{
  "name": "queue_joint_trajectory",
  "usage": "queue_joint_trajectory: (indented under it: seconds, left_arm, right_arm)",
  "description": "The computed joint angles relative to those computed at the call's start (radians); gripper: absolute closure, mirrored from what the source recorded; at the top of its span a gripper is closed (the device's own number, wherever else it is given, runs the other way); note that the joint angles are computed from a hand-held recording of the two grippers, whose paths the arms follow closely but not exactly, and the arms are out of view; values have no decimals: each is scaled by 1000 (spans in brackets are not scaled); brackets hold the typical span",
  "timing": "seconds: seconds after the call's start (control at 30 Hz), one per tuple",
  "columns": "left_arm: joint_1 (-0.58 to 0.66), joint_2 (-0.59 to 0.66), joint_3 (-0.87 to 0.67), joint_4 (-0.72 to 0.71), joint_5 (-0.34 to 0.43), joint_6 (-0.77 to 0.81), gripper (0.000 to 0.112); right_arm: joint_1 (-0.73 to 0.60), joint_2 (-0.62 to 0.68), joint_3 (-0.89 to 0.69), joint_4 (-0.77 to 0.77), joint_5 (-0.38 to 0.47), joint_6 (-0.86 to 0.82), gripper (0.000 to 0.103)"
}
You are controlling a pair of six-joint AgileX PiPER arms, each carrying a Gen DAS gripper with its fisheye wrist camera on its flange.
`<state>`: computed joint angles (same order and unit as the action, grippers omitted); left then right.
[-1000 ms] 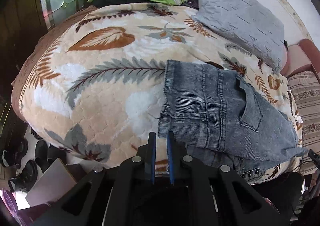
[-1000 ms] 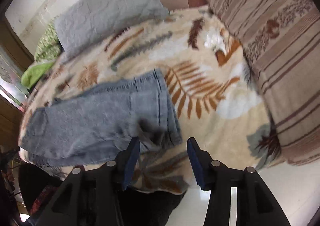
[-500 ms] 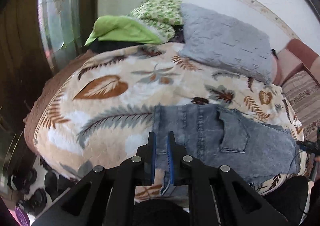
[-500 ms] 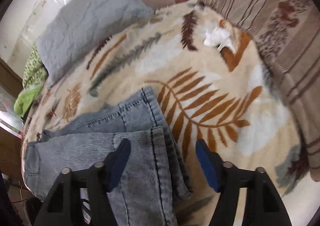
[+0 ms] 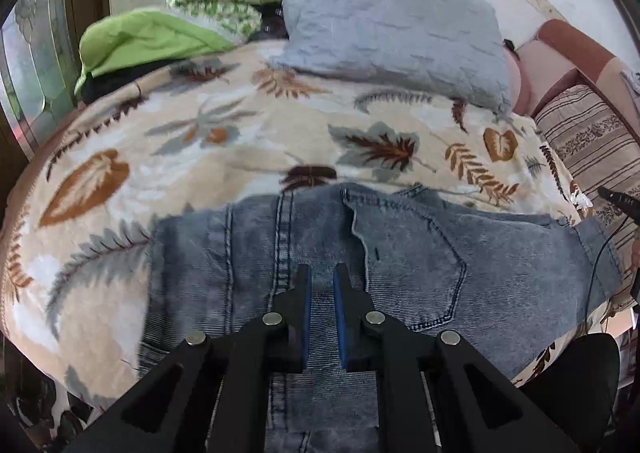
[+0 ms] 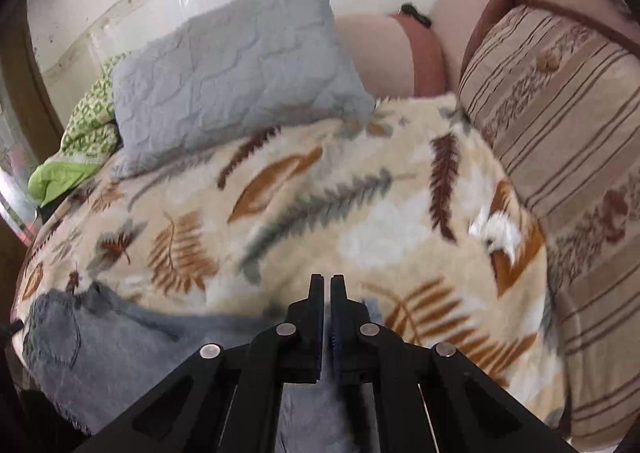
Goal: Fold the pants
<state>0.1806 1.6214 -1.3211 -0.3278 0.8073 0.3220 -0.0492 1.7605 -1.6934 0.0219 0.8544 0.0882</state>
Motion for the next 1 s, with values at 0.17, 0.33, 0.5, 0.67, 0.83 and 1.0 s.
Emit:
queue_joint_trajectory:
  seconds: [0.17,0.33,0.5,0.67,0.83,1.0]
  left_arm:
    - [-70,13,106,120,-61,-74,102]
    - [-154,-10,155,301,-101,-159,104]
    - [-227,-43,215,457,-93,-239,112]
    - [-146,-66,228,292,-47,-71,112]
    - [-54,-60,188,130,22,20,112]
    - [-52,-109,180,-11,-2,51,112]
  right_arm:
    - [-1,78,-52,-77,81,87,100]
    - [51,93,-45,176,137,-82,97]
    - [230,179,-148,252,194,-130,97]
    - [234,147,-95,248,157,-123,97]
    - [159,128,-126,212,234,-67,96]
    - [233,202,-252,311,307,-165,96]
